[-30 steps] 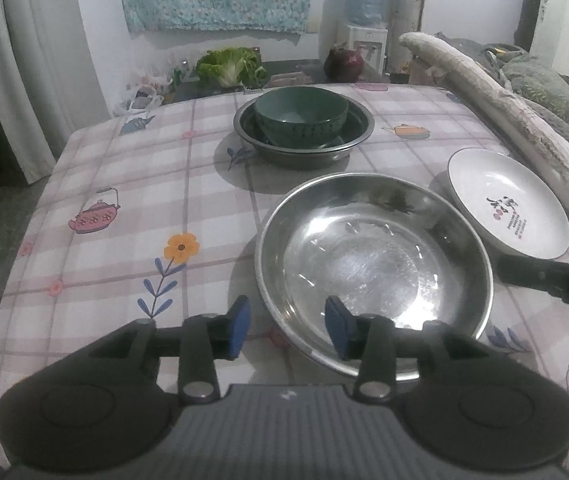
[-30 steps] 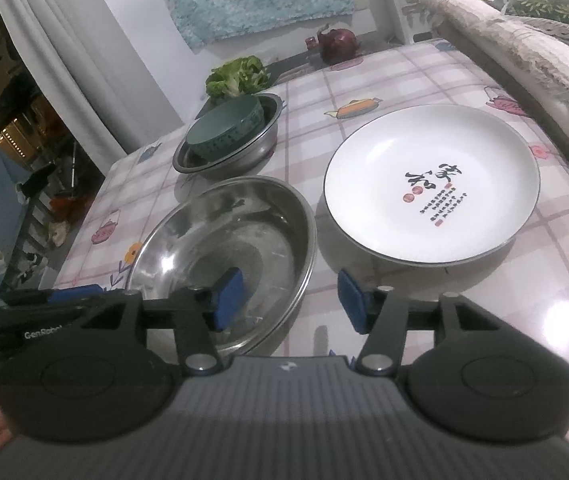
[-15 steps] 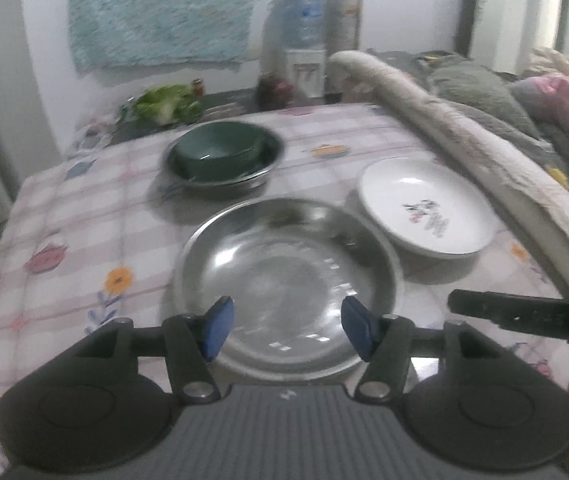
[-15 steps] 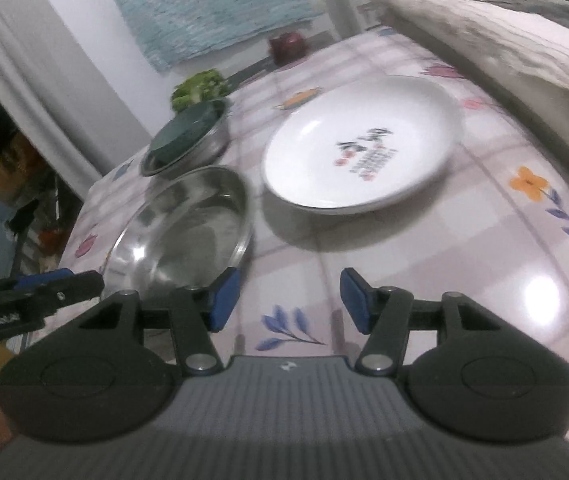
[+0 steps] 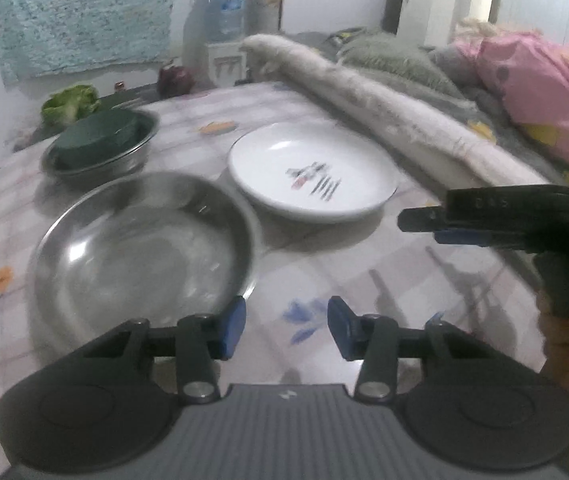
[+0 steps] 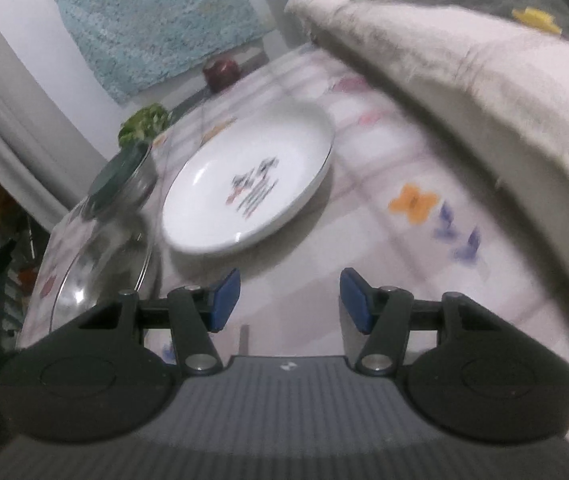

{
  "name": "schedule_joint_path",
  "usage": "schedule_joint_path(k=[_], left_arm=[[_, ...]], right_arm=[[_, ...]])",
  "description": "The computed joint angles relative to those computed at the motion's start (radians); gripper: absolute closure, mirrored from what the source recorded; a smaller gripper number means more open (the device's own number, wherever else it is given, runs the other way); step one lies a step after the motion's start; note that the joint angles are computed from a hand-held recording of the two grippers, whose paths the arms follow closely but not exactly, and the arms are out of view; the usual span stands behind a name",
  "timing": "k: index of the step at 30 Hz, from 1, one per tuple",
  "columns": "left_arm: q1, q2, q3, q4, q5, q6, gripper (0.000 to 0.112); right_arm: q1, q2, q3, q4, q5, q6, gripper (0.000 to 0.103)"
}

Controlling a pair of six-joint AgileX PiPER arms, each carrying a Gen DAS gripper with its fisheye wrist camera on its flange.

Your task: Organize plates and bowls

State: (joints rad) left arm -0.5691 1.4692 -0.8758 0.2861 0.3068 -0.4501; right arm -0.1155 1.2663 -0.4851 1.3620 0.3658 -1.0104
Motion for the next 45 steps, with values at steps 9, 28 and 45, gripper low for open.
schedule_joint_path(k=[9, 28, 45], left_arm=[[-0.074, 0.190, -0.155, 0.400, -0.065, -0.590, 0.061], [-0.086, 0.386, -0.303, 0.672, -0.021, -1.073, 0.048], [-0.083, 0.348, -0.281, 0.485, 0.041, -0.856, 0.061]], right_arm=[[-0.120, 0.199, -0.318, -0.133, 0.121, -0.078, 0.048], [-0.010, 1.019, -1.498, -0.693, 0.688, 0.210, 0.044], [-0.059, 0.795, -1.102, -0.641, 0.569, 0.063, 0.065]])
